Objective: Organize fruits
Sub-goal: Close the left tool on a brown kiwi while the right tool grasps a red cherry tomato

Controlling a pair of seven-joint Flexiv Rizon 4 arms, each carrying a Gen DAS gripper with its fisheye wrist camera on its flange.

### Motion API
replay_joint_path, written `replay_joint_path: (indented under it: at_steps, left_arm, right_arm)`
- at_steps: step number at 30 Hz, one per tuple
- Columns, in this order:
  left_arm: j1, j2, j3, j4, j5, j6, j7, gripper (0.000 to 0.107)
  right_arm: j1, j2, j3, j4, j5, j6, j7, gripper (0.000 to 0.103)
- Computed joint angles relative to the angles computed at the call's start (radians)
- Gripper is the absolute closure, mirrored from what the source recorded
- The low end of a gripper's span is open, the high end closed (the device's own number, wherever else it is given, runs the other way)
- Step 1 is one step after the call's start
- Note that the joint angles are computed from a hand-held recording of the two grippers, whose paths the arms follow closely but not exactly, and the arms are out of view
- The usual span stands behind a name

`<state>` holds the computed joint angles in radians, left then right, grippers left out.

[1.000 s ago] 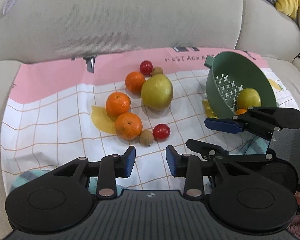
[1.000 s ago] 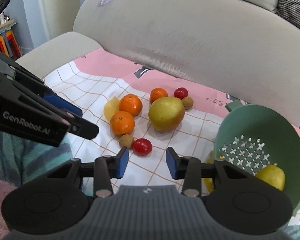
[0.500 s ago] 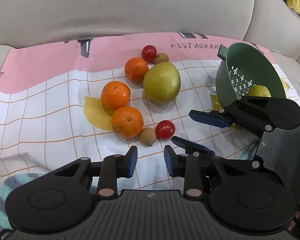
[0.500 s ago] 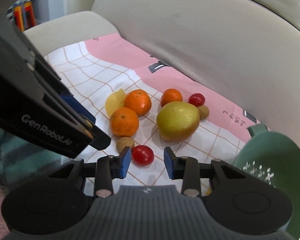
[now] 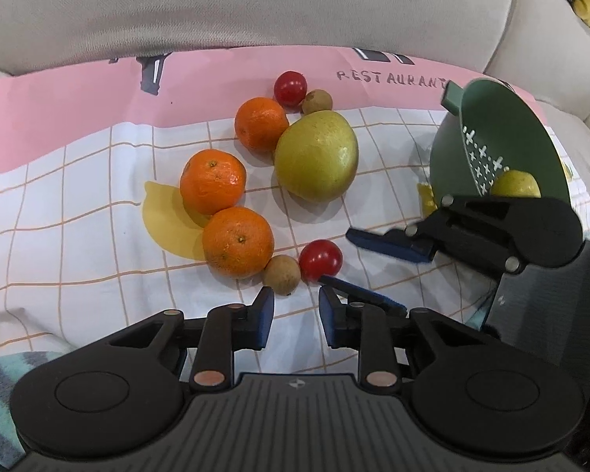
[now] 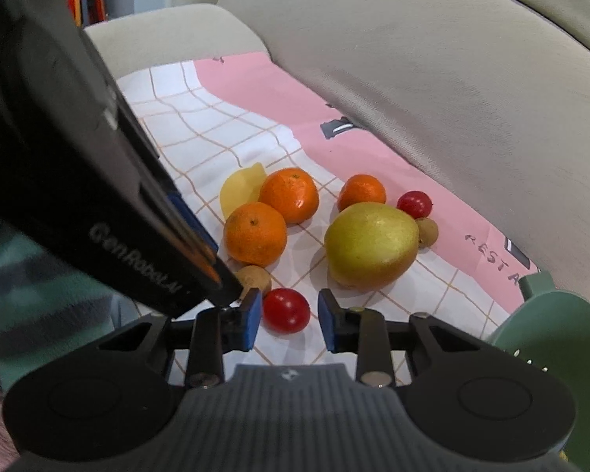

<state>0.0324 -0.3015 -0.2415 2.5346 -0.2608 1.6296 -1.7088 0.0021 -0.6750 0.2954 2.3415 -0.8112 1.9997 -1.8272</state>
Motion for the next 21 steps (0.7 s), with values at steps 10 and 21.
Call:
replay_joint_path:
  at_steps: [10,21]
  left_arm:
    - [0.043,-0.065,-0.024,-0.033,-0.029,-0.014,-0.046,0.076]
    - [-0.045,-0.106,0.070,-0.078,-0.015,-0.040,-0.081,0.075]
  right_arm:
    - [-0.053,-0.048,0.049,-0.046,-0.044,-0.075,-0.027,0.077]
    - [-0.060,-0.072,0.073,-0.071,0.008,-0.100,-0.058,0.076]
